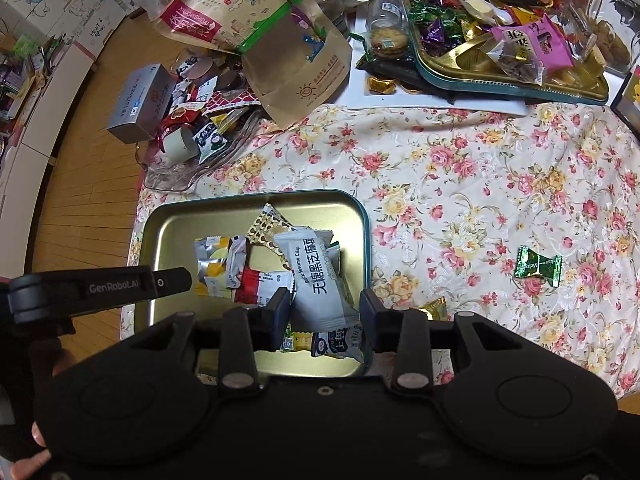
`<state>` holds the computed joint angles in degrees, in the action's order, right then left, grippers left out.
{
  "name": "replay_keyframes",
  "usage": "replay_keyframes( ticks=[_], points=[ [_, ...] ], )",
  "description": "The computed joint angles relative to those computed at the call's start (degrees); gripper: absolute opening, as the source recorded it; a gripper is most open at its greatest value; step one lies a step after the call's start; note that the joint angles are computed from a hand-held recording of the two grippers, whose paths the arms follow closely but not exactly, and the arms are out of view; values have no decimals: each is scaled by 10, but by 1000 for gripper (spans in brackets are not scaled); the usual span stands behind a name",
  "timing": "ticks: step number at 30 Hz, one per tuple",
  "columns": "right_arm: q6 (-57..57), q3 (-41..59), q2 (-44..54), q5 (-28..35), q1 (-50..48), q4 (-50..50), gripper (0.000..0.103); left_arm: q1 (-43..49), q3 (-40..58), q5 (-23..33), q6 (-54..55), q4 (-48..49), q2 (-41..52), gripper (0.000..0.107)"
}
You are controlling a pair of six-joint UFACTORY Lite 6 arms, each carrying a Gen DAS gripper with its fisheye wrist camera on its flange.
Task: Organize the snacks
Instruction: 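Release hawthorn packet on tray with left tool while right tool releases sesame packet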
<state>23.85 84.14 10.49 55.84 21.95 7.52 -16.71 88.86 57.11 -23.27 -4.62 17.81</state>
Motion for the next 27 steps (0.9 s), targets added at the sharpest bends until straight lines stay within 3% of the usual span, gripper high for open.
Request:
replay_keyframes(
  ticks=[7,8,9,19,27],
  points=[
    [6,16,12,2,21,-3,39,4,3,2,5,-12,4,30],
    [6,18,14,2,25,-3,34,3,4,3,5,-12,6,30],
    [4,21,17,5,29,-3,21,4,5,4,4,-13,7,30],
    [-3,22,28,14,54,-6,21,5,6,5,-1,-21,9,30],
    [31,16,21,10,32,-28,50,-10,22,12,-2,-24,28,30]
  ],
)
